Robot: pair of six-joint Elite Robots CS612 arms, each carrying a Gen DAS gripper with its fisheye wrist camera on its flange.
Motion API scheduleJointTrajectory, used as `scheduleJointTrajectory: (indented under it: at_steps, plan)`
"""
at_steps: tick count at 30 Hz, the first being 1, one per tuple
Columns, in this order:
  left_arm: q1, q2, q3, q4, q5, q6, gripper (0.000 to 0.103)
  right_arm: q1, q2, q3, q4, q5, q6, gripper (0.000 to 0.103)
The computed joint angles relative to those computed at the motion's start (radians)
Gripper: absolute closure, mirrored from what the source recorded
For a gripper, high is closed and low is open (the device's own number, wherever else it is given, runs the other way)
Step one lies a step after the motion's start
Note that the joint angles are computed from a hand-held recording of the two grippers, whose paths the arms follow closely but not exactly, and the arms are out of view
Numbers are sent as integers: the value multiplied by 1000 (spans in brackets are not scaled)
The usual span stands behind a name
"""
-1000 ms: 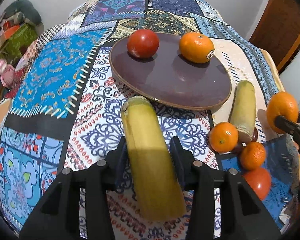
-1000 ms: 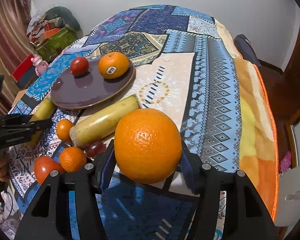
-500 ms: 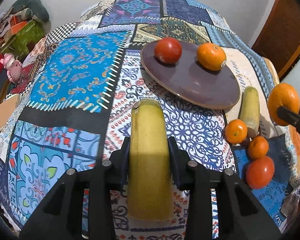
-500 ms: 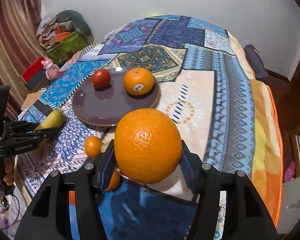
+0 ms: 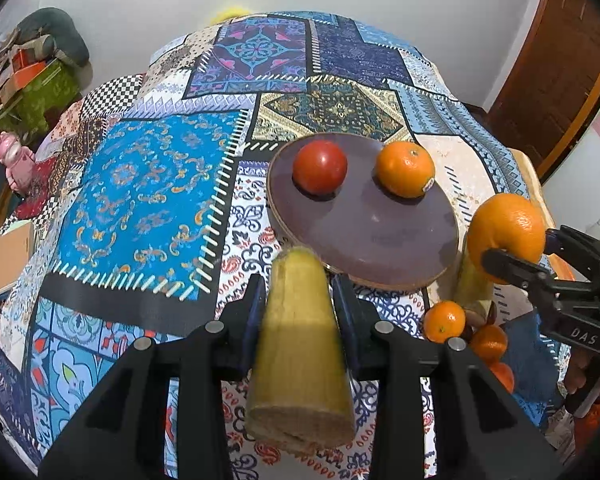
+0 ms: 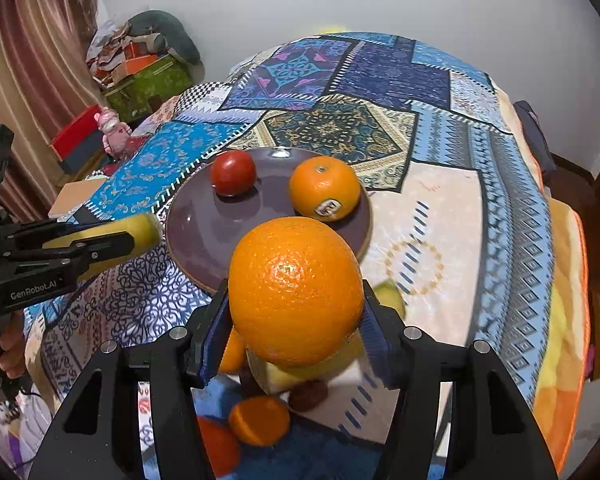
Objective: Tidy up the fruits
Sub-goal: 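Lift and carry the yellow gourd and the orange toward the purple plate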
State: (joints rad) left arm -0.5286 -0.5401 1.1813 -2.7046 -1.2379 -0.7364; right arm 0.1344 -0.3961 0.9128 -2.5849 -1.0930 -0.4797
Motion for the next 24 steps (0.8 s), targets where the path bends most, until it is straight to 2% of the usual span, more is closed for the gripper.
scheduleJointTrajectory:
  at_steps: [1, 2, 3, 5, 9, 12, 16, 17, 21, 24]
  plan:
    - [1, -1, 2, -10, 5, 0, 71, 2, 3, -6, 2, -1, -2, 48]
    - [1, -3, 4, -20, 16, 0, 97, 4, 7, -14, 8, -1, -2, 48]
    - [3, -4, 1, -16, 24, 1, 103, 5, 12, -23, 16, -1, -2, 48]
    - [12, -4, -6, -28, -3, 4, 103, 10, 21, -43, 31, -5, -3, 48]
    - [20, 8, -37, 24, -35, 41, 103, 15, 30, -61, 55, -5, -12, 48]
    - [17, 10, -35, 50, -46, 59, 98, 14, 29, -59, 62, 2, -20, 48]
    - [15, 10, -18, 77, -71, 63, 67, 13, 36, -74, 83, -5, -22, 48]
    - [15, 12, -15, 83, -81, 60, 64, 12, 36, -74, 85, -8, -22, 48]
    - [20, 21, -8, 109, -129, 53, 63, 10, 38, -80, 89, -10, -18, 48]
    - [12, 24, 1, 90, -102, 70, 63, 10, 39, -82, 88, -13, -14, 48]
